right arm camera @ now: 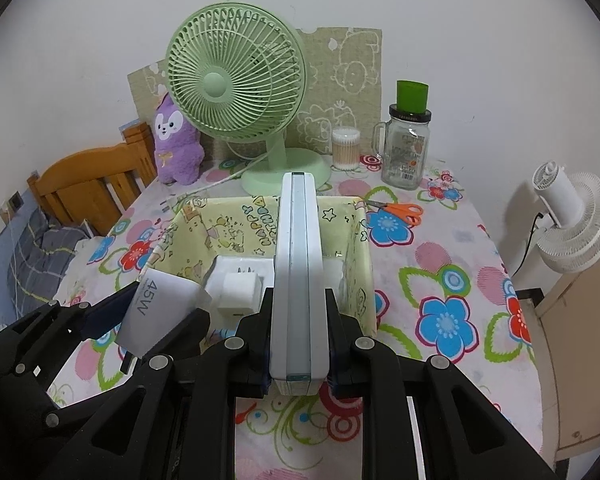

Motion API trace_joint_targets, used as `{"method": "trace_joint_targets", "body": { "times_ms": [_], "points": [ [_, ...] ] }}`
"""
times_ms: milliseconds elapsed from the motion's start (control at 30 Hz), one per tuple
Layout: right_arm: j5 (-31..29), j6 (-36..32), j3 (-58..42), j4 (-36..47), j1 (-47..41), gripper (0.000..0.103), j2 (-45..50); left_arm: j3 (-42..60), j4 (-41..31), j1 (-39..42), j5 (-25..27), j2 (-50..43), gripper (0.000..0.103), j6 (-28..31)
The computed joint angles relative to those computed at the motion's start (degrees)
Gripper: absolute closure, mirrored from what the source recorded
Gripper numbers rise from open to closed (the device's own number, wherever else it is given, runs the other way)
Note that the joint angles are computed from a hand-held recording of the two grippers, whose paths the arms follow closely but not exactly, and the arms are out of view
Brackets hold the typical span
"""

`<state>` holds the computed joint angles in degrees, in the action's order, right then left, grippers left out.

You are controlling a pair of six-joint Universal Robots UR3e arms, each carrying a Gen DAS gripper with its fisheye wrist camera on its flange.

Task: Organize rigid objects
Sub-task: 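Lift and carry the charger with the left tool while the right tool carries the remote to the box, then lower the charger into the box and open the left tool while the right tool releases the remote inside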

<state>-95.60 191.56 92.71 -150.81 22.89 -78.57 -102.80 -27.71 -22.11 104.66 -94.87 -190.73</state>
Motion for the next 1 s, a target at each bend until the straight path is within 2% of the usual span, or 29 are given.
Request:
{"method": "trace_joint_targets", "body": {
  "times_ms": [1000],
  "points": [
    [4.6, -0.9, -15.7, 3.7, -2.1, 0.080, 15.5, 7.8, -0.6, 5.9, -4.1, -10.9, 0.055, 2.9]
  ]
}}
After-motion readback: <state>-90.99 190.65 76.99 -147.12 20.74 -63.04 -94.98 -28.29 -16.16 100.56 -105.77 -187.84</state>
